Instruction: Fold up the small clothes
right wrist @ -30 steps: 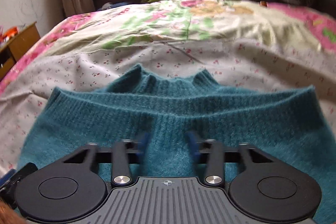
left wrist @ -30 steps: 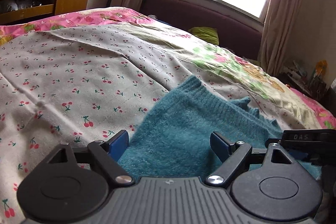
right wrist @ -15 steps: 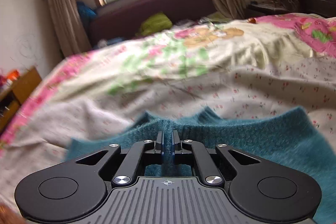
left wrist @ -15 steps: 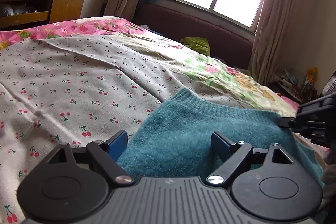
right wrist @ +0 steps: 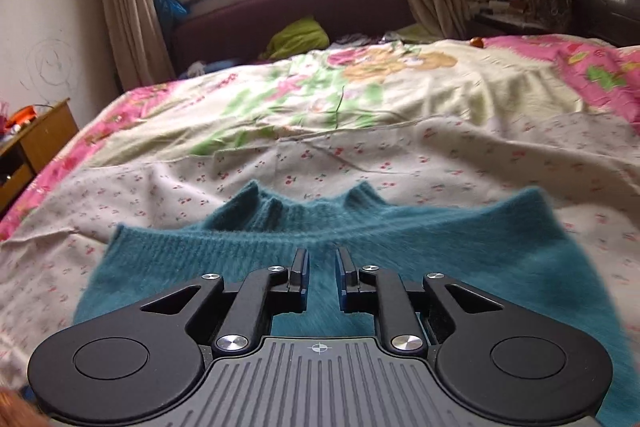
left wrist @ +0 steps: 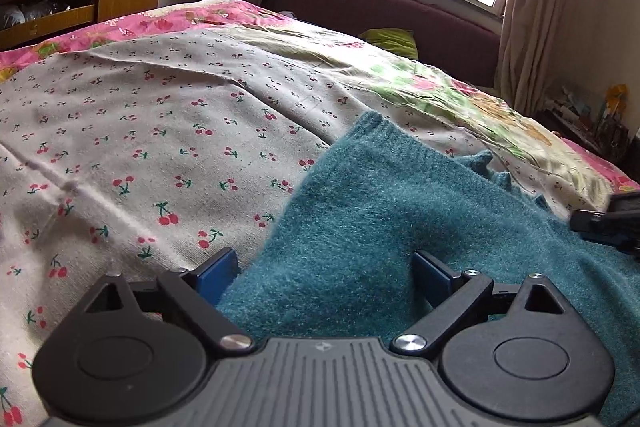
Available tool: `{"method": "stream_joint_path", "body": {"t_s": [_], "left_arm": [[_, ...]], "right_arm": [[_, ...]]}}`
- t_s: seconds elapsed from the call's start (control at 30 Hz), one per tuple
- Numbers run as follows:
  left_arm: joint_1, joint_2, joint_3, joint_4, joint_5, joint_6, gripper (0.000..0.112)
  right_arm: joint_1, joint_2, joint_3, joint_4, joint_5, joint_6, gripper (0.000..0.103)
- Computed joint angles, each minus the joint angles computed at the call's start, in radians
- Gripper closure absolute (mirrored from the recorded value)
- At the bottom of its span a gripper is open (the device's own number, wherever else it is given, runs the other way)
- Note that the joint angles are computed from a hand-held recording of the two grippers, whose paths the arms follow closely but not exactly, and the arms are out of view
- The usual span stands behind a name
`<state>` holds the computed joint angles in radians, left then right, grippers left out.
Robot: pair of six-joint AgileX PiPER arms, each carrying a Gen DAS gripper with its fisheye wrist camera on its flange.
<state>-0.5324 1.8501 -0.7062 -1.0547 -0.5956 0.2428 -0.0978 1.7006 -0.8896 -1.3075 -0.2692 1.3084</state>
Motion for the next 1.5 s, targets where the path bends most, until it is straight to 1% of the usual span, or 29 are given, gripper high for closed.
{"method": "stream_joint_path", "body": {"t_s": [0.1, 0.13, 0.17, 0.2, 0.23, 0.27, 0.3, 0.37, 0.47, 0.5, 0.57, 0.6, 0.63, 0.7, 0.73, 0.77, 0.8, 0.83, 0.9, 0.93, 1.03, 1.1, 1.17, 1.23, 1.27, 1.33, 1.4, 1.43, 1.5], "left_arm": [[0.001, 0.001, -0.001, 0.000, 0.001, -0.001, 0.009], [0.002, 0.000, -0.001, 0.003, 0.002, -0.003, 0.009], [0.003, 0.001, -0.001, 0.007, 0.003, -0.008, 0.009], [0.005, 0.003, -0.001, 0.010, 0.004, -0.010, 0.009], [0.006, 0.006, -0.004, 0.011, 0.005, -0.011, 0.009], [0.007, 0.009, -0.006, 0.010, 0.005, -0.010, 0.009], [0.007, 0.012, -0.008, 0.012, 0.005, -0.009, 0.009], [0.003, 0.017, -0.009, 0.008, -0.002, -0.003, 0.009], [0.010, 0.010, 0.002, 0.037, -0.003, -0.040, 0.009], [0.012, 0.004, 0.011, 0.053, -0.004, -0.061, 0.009], [0.006, -0.010, 0.027, 0.058, -0.025, -0.081, 0.009], [0.001, -0.013, 0.032, 0.048, -0.037, -0.076, 0.009], [0.000, -0.013, 0.032, 0.042, -0.038, -0.071, 0.009], [0.006, -0.004, 0.022, 0.032, -0.025, -0.055, 0.009], [0.007, 0.000, 0.019, 0.031, -0.023, -0.054, 0.009], [0.006, 0.003, 0.018, 0.031, -0.024, -0.053, 0.009], [0.005, 0.007, 0.016, 0.029, -0.025, -0.051, 0.009], [0.004, 0.009, 0.014, 0.026, -0.026, -0.049, 0.009], [0.001, 0.011, 0.014, 0.023, -0.031, -0.046, 0.009], [0.000, 0.012, 0.015, 0.025, -0.035, -0.049, 0.009], [-0.009, 0.012, 0.018, 0.017, -0.051, -0.049, 0.009], [-0.027, 0.003, 0.013, -0.034, -0.067, -0.004, 0.009], [-0.069, -0.018, 0.009, -0.136, -0.118, 0.077, 0.009], [-0.133, -0.034, -0.009, -0.237, -0.209, 0.185, 0.009], [-0.163, -0.043, -0.019, -0.262, -0.245, 0.231, 0.009], [-0.216, -0.057, -0.051, -0.305, -0.298, 0.331, 0.009], [-0.258, -0.057, -0.096, -0.342, -0.316, 0.431, 0.009], [-0.276, -0.051, -0.122, -0.361, -0.313, 0.472, 0.009], [-0.293, -0.025, -0.178, -0.388, -0.269, 0.531, 0.009]], "right_arm": [[-0.082, -0.075, 0.113, 0.139, -0.025, -0.200, 0.087], [-0.098, -0.073, 0.118, 0.135, 0.006, -0.219, 0.086], [-0.096, -0.051, 0.101, 0.100, 0.077, -0.198, 0.086], [-0.113, -0.006, 0.075, 0.028, 0.109, -0.136, 0.086], [-0.138, 0.030, 0.054, -0.059, 0.100, -0.036, 0.090], [-0.174, 0.043, 0.044, -0.136, 0.051, 0.064, 0.091], [-0.191, 0.038, 0.036, -0.203, 0.027, 0.164, 0.091], [-0.209, 0.008, 0.039, -0.255, -0.004, 0.245, 0.083], [-0.251, -0.044, 0.071, -0.204, -0.036, 0.175, 0.082], [-0.272, -0.059, 0.086, -0.149, -0.046, 0.118, 0.081], [-0.316, -0.074, 0.116, -0.038, -0.062, 0.002, 0.075], [-0.333, -0.071, 0.123, 0.007, -0.062, -0.044, 0.066], [-0.344, -0.060, 0.119, 0.018, -0.054, -0.058, 0.062], [-0.376, -0.034, 0.102, -0.035, -0.046, -0.011, 0.062], [-0.395, -0.016, 0.090, -0.081, -0.058, 0.038, 0.060], [-0.415, 0.007, 0.071, -0.152, -0.082, 0.117, 0.058], [-0.436, 0.034, 0.053, -0.197, -0.119, 0.177, 0.055], [-0.461, 0.065, 0.031, -0.237, -0.168, 0.229, 0.053], [-0.496, 0.126, -0.006, -0.258, -0.244, 0.283, 0.050], [-0.510, 0.155, -0.020, -0.250, -0.279, 0.290, 0.047], [-0.559, 0.231, -0.057, -0.238, -0.395, 0.285, 0.046], [-0.597, 0.277, -0.082, -0.246, -0.488, 0.283, 0.046], [-0.624, 0.319, -0.108, -0.266, -0.563, 0.281, 0.046], [-0.636, 0.340, -0.103, -0.248, -0.610, 0.195, 0.046], [-0.639, 0.350, -0.103, -0.244, -0.629, 0.154, 0.046], [-0.639, 0.360, -0.098, -0.241, -0.646, 0.109, 0.045], [-0.638, 0.372, -0.129, -0.287, -0.662, 0.157, 0.045], [-0.645, 0.387, -0.154, -0.320, -0.691, 0.195, 0.044], [-0.651, 0.402, -0.189, -0.370, -0.718, 0.243, 0.044]]}}
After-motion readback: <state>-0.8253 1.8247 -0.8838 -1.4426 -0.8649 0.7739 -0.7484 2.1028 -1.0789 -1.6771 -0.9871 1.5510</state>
